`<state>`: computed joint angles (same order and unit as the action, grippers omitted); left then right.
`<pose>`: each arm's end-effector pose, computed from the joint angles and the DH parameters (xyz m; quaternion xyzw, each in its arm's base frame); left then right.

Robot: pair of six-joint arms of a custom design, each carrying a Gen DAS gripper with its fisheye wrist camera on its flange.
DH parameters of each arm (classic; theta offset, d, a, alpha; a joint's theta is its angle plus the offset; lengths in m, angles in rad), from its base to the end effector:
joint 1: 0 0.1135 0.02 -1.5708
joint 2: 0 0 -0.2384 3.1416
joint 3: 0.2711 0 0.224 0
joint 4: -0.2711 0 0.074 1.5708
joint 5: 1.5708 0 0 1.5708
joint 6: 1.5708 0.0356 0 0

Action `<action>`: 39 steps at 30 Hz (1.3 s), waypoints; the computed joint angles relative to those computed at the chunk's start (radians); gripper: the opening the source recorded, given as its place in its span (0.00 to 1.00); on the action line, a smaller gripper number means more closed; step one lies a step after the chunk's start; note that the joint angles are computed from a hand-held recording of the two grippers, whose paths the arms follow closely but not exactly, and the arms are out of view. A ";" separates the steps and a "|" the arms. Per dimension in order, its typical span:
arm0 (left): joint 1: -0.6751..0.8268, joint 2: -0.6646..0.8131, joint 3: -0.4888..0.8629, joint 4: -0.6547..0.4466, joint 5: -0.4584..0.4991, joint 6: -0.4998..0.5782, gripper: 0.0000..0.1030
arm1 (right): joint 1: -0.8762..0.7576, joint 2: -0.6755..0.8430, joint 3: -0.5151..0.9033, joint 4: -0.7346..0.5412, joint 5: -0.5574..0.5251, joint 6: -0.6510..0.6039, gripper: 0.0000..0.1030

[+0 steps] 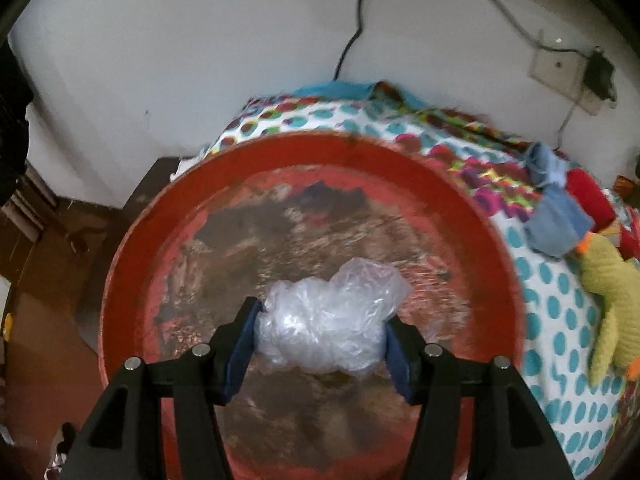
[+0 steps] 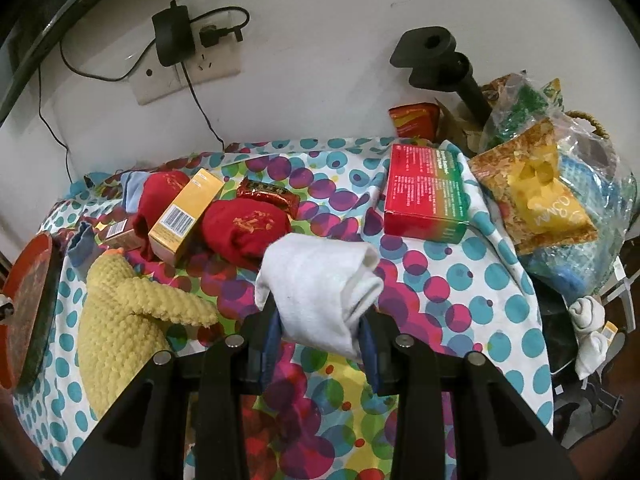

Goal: Organize objects
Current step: 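Carry the plastic bag over the red tray and open the left gripper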

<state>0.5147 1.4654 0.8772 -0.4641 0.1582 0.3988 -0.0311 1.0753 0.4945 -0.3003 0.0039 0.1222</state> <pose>0.2307 0.1240 0.1859 -0.0356 0.9631 0.0442 0.2630 0.1896 -0.0060 0.1704 0.0727 0.9383 0.0136 0.3378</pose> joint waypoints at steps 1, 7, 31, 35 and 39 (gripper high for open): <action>0.010 0.027 0.014 0.000 0.011 0.002 0.58 | 0.002 -0.006 0.001 -0.005 0.006 0.001 0.31; -0.001 0.111 0.049 0.021 -0.036 -0.024 0.59 | 0.017 -0.017 0.008 -0.021 0.036 0.004 0.31; 0.073 0.383 0.320 -0.026 -0.039 -0.043 0.63 | 0.029 -0.046 0.010 -0.080 0.070 0.030 0.32; 0.103 0.432 0.386 -0.077 0.007 -0.031 0.65 | 0.029 -0.039 0.008 -0.078 0.072 0.035 0.32; 0.129 0.448 0.417 -0.108 0.045 -0.040 0.65 | 0.026 -0.028 0.011 -0.073 0.068 0.037 0.32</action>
<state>0.6432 1.9133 1.2946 -0.5719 0.2030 0.3592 -0.0055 1.0475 0.5050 -0.3728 0.0714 0.1593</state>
